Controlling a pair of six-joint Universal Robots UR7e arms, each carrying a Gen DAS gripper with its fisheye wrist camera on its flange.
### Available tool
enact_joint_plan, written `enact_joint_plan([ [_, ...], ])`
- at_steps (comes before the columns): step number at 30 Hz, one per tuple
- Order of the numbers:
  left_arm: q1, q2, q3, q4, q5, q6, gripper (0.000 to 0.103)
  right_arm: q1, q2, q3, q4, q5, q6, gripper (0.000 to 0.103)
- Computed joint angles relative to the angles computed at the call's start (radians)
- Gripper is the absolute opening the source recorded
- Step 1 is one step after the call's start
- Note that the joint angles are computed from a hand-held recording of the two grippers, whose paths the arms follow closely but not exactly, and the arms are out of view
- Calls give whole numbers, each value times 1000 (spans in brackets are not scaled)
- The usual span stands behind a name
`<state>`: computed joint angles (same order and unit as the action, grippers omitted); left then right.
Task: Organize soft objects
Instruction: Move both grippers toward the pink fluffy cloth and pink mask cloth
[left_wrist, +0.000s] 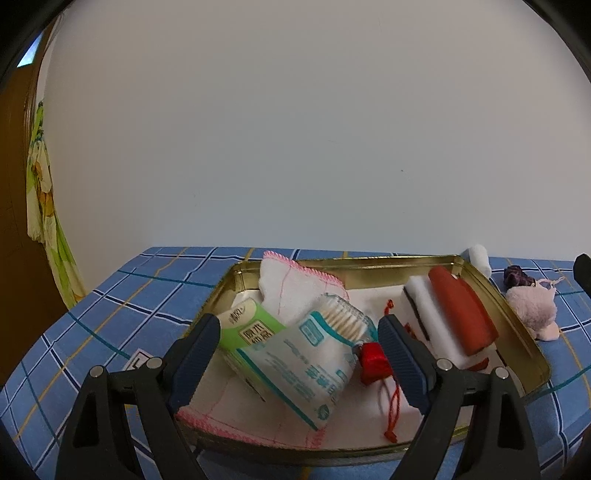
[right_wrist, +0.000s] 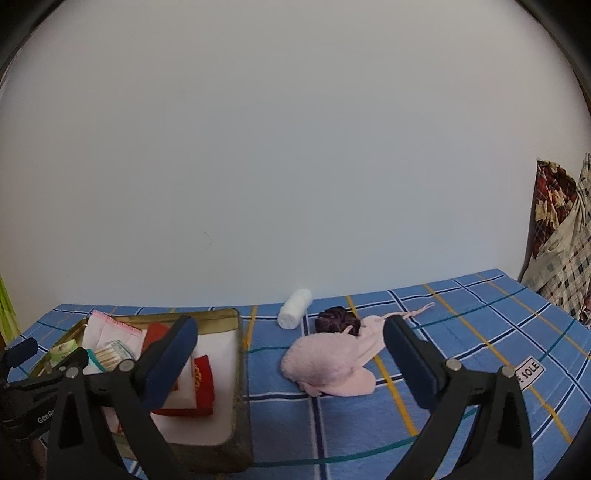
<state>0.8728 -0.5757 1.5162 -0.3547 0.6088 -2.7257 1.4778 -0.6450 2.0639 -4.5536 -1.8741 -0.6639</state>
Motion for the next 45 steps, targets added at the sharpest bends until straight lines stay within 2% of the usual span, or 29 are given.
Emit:
enact_joint_plan([
  [5,-7,14,-18,65,12,-76,89,-17,-18,21,-4,-1,-6,102],
  [10,-28,23,-6,20,-13,-34,89,-37,-41,46,-21,5,-21,102],
  [15,-29,31,-25,66,-24,-84,89,-61,-67,68,-26,2,-31,102],
  [19,-36,35,-22,55,-29,-75,89,-75,-85,77,-24,11,-38,102],
  [35,-86,98,-67,96,-11,-73,89,-126,-140,102,3,30,-43,102],
  [45,-103,143,-123,168,16,-107,89,-163,-181,115,17,38,-38,102],
])
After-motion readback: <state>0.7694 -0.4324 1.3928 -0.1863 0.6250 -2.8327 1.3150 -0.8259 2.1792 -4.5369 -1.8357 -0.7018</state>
